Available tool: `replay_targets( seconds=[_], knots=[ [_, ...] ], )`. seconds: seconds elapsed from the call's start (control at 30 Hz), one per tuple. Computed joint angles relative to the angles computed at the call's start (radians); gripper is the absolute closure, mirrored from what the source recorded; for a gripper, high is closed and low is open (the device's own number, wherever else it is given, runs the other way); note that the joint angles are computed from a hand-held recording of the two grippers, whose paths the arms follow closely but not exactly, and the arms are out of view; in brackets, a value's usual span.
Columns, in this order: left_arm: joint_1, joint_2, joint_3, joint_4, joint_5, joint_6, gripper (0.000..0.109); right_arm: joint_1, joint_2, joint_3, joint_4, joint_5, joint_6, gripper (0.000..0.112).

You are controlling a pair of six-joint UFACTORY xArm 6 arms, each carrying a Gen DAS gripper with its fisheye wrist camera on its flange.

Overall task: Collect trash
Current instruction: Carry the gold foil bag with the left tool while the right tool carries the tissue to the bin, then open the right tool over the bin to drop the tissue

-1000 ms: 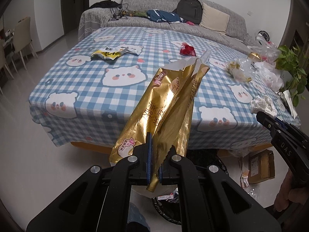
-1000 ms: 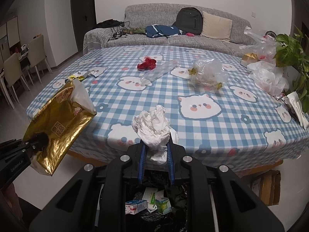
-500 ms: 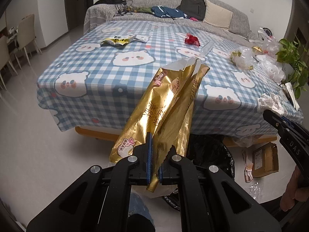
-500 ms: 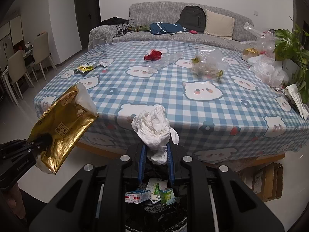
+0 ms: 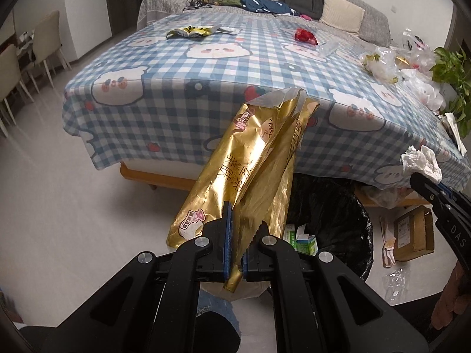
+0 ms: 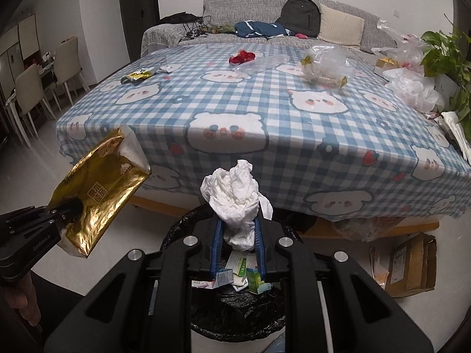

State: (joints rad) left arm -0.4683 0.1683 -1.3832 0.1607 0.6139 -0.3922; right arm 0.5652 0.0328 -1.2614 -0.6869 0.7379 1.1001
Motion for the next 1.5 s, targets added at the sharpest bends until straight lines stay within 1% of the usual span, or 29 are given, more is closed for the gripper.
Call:
replay_targets(
  seconds=[0.23, 0.37, 0.43, 0.67, 0.8, 0.87, 0.97, 1.03, 1.07, 1.13, 1.17, 1.23, 1.27, 1.33, 1.5],
  knots=[
    [-0.015, 0.002, 0.052, 0.027, -0.031, -0.043, 0.104, 0.003, 0.008, 0.059, 0.019, -0.033, 0.030, 0.095],
    [-0.016, 0.018, 0.073, -0.021, -0.050, -0.027, 0.104, -0.004, 0.020, 0.081, 0.040, -0.056, 0.029, 0.095],
    [-0.016, 0.030, 0.076, -0.002, -0.055, -0.048, 0.104, -0.006, 0.031, 0.086, 0.049, -0.067, 0.024, 0.095],
    [-0.015, 0.067, 0.076, 0.029, -0.052, -0.092, 0.104, -0.007, 0.095, 0.072, 0.095, -0.091, -0.009, 0.095],
    [-0.020, 0.077, 0.082, 0.050, -0.044, -0.111, 0.104, 0.000, 0.125, 0.051, 0.091, -0.088, -0.003, 0.091],
    [-0.020, 0.081, 0.084, 0.048, -0.043, -0.110, 0.104, 0.001, 0.131, 0.051, 0.091, -0.095, -0.003, 0.087],
    [-0.022, 0.084, 0.085, 0.069, -0.043, -0.121, 0.104, -0.001, 0.128, 0.059, 0.084, -0.108, 0.000, 0.078],
    [-0.023, 0.085, 0.084, 0.069, -0.042, -0.120, 0.104, -0.003, 0.120, 0.069, 0.068, -0.114, 0.015, 0.065],
    [-0.024, 0.085, 0.083, 0.067, -0.041, -0.119, 0.104, -0.005, 0.115, 0.075, 0.062, -0.117, 0.023, 0.063],
    [-0.028, 0.086, 0.080, 0.065, -0.041, -0.118, 0.104, -0.009, 0.101, 0.091, 0.054, -0.122, 0.032, 0.053],
    [-0.031, 0.088, 0.079, 0.064, -0.041, -0.117, 0.104, -0.013, 0.091, 0.103, 0.048, -0.124, 0.035, 0.050],
    [-0.038, 0.091, 0.074, 0.059, -0.044, -0.118, 0.104, -0.020, 0.070, 0.127, 0.034, -0.124, 0.046, 0.039],
    [-0.042, 0.093, 0.070, 0.058, -0.045, -0.119, 0.104, -0.025, 0.058, 0.141, 0.025, -0.125, 0.056, 0.036],
    [-0.053, 0.102, 0.059, 0.058, -0.045, -0.121, 0.104, -0.035, 0.036, 0.170, -0.003, -0.125, 0.086, 0.025],
    [-0.085, 0.125, 0.032, 0.060, -0.036, -0.128, 0.104, -0.067, -0.018, 0.244, -0.023, -0.130, 0.110, 0.018]
  ],
)
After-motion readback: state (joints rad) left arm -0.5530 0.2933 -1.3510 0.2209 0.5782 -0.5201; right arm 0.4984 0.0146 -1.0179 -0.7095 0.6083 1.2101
